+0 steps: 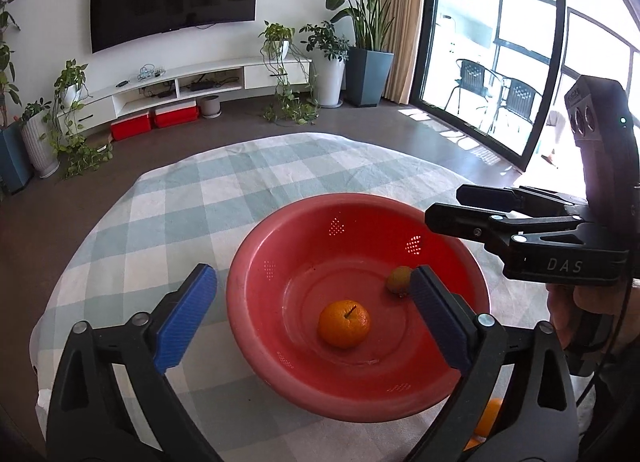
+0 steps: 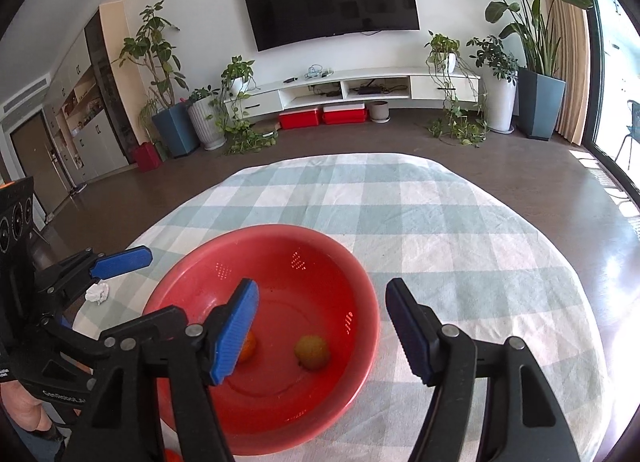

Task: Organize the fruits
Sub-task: 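Move both open tools back toward the fruit cluster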

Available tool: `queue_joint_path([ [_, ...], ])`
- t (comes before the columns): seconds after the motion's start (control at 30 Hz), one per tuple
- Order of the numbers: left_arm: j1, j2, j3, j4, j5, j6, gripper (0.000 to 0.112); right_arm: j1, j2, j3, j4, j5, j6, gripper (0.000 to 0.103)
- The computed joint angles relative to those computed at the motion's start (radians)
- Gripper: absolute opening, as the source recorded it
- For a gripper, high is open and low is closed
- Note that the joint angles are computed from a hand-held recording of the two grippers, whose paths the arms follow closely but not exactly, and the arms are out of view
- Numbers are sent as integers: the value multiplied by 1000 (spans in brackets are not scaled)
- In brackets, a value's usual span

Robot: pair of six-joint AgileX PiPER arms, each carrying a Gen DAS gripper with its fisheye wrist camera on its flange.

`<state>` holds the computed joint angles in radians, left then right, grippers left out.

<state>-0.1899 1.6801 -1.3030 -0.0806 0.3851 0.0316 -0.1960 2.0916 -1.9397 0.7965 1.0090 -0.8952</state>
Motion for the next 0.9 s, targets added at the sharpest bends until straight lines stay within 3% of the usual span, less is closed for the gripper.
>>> queue_joint_path([
  [0.17, -30, -78, 71, 204, -54, -170, 103, -10, -10, 18, 39, -14, -40, 71],
  [0.3, -39, -129, 65, 202, 57, -204, 103, -30, -29, 45, 81, -7, -68, 71],
  [0.4, -31, -224, 150, 115, 52, -165, 103, -65, -72, 92, 101, 14, -70, 71],
  [0.57, -86, -427, 389, 161, 26, -321, 103, -166, -231, 311, 190, 42, -192, 73],
  [0.7, -168, -516, 566, 168, 18, -422, 103, -262, -358, 507, 228, 95, -295, 74],
  [0.9, -388, -550, 670, 490, 47, -803, 100, -404, -509, 776, 213, 174, -421, 74],
])
